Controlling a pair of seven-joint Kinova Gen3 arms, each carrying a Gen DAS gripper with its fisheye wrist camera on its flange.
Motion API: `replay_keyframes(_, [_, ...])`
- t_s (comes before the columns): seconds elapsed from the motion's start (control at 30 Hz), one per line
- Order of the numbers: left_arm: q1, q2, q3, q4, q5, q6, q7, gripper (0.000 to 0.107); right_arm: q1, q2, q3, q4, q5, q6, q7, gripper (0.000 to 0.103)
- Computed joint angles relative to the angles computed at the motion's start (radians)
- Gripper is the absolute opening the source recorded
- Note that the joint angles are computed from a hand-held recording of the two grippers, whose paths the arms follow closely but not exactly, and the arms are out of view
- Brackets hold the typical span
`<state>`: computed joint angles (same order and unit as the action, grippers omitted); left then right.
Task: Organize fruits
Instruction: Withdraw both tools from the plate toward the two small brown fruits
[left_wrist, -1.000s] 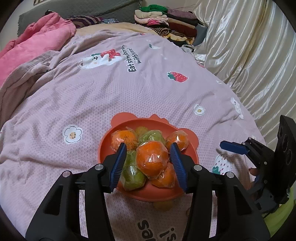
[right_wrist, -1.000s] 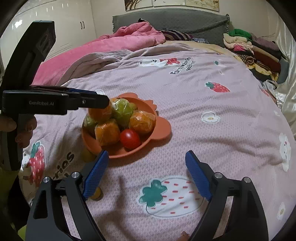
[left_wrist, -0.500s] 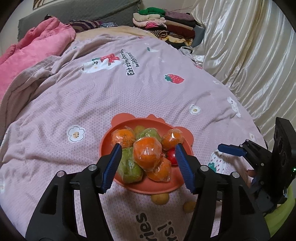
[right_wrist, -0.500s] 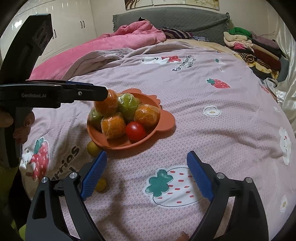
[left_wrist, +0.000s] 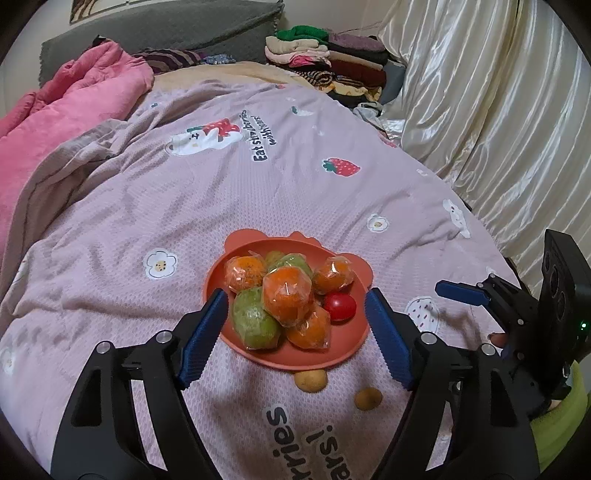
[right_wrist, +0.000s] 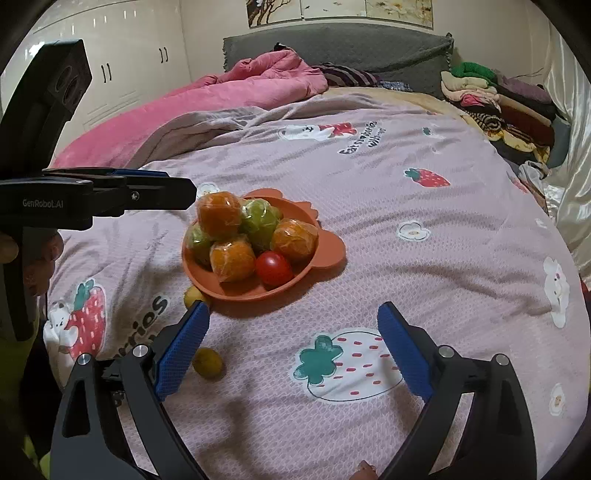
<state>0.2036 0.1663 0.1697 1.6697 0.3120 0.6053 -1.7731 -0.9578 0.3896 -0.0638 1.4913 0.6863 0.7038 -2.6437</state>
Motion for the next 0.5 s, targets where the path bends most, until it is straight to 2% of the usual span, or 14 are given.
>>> replay_keyframes(0.27, [0.003, -0.03, -0.007, 0.033, -0.003, -0.015, 0.012, 0.082, -0.013, -0.006, -0.008, -0.002, 0.008, 0.018, -0.001, 0.092])
replay_keyframes(0.5, [0.007, -0.052, -0.012, 0.051, -0.015, -0.019, 0.033, 0.086, -0.022, -0.011, -0.014, -0.002, 0.015, 0.026, -0.005, 0.092])
